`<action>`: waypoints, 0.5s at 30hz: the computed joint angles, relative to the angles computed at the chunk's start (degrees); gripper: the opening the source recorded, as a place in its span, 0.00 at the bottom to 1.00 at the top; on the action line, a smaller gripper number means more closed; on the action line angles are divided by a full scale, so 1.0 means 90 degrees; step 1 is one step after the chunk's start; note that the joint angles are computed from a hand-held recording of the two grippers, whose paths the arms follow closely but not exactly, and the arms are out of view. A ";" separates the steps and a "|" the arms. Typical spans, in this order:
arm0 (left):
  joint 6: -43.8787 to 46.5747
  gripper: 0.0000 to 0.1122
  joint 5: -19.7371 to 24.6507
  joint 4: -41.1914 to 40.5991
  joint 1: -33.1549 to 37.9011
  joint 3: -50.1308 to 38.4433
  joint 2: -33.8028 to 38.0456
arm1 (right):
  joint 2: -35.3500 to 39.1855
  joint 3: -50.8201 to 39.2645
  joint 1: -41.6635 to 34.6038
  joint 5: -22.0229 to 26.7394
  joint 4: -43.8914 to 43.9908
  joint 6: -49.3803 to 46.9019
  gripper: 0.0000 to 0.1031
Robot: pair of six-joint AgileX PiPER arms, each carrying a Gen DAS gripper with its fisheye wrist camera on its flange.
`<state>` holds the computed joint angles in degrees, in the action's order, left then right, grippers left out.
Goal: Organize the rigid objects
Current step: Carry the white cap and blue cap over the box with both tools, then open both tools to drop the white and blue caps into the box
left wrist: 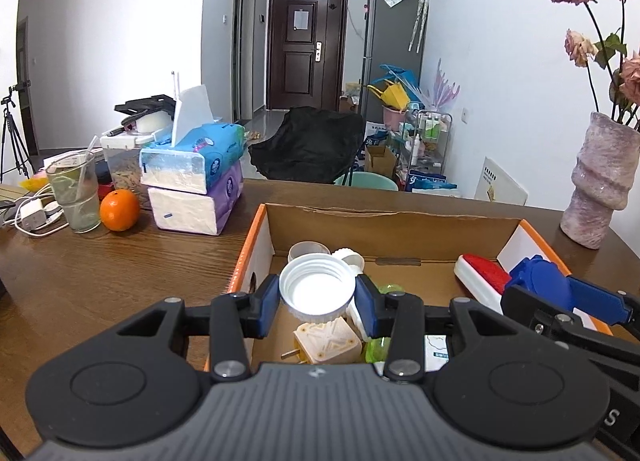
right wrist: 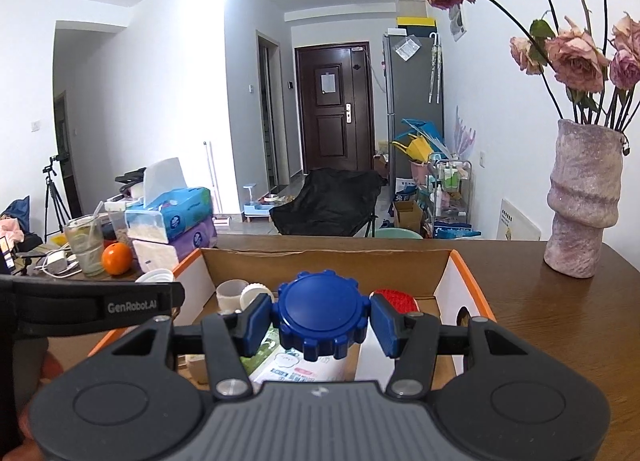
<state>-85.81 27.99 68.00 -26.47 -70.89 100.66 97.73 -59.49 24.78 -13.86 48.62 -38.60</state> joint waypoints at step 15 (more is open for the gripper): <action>0.0519 0.37 -0.0191 -0.0378 0.0233 -0.0333 0.0463 | 0.0464 -0.0279 -0.0218 0.0183 -0.0903 0.0828 0.51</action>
<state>-81.13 26.27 64.60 -24.37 -73.89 104.83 101.91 -62.00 22.82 -12.21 40.50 -31.15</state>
